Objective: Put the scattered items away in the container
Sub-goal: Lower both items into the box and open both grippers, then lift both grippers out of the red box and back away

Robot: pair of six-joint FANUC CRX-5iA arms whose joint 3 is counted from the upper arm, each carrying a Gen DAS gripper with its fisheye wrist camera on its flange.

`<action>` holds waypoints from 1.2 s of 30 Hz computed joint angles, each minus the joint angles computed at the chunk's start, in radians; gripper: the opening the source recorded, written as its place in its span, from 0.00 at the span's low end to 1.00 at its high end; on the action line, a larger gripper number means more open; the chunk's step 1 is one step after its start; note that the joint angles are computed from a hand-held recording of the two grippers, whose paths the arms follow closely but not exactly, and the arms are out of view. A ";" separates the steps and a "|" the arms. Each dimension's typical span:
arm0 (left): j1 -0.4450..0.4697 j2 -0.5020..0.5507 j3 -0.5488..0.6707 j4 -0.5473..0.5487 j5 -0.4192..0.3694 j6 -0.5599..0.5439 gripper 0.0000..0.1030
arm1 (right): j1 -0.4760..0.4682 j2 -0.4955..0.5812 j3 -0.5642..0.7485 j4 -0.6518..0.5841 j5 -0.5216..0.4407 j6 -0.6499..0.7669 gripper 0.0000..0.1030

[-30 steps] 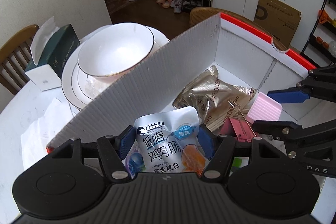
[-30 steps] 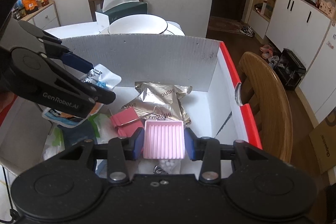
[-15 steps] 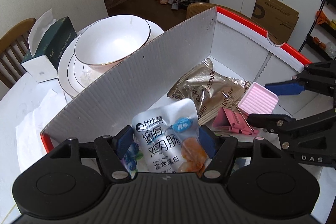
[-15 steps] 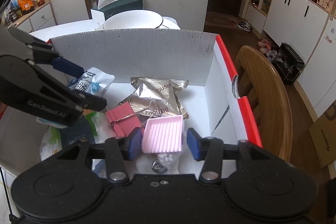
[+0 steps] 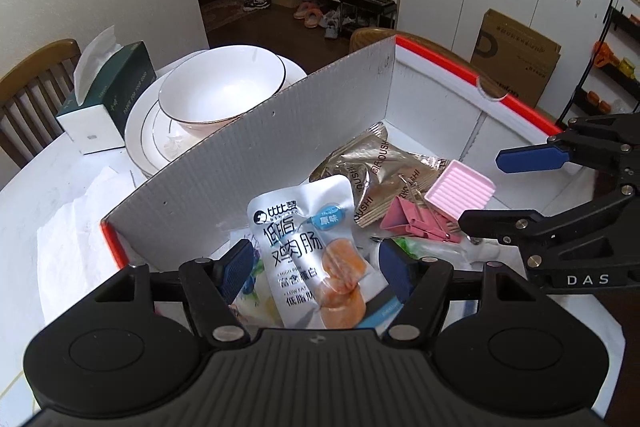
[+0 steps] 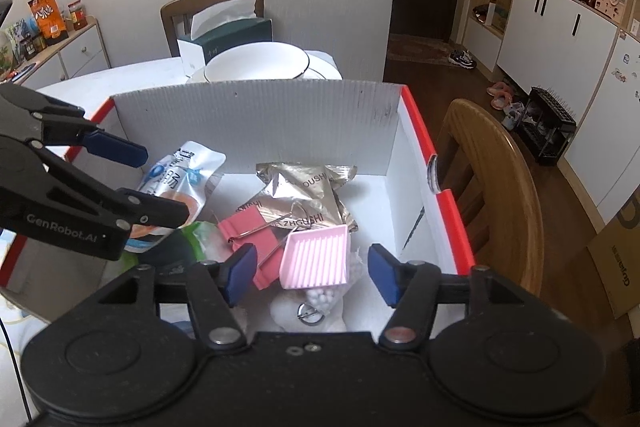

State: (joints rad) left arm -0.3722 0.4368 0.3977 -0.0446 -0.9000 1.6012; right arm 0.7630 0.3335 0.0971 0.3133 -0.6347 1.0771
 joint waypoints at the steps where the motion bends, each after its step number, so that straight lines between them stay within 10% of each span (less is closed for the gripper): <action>1: 0.000 -0.010 -0.012 0.002 0.009 0.003 0.66 | 0.001 -0.007 -0.006 -0.001 0.005 -0.003 0.61; 23: -0.028 -0.210 -0.203 -0.089 0.146 0.169 0.72 | 0.046 -0.130 -0.148 0.108 0.148 -0.151 0.80; 36: -0.018 -0.307 -0.309 -0.087 0.204 0.205 0.98 | 0.078 -0.192 -0.263 0.343 0.219 -0.434 0.92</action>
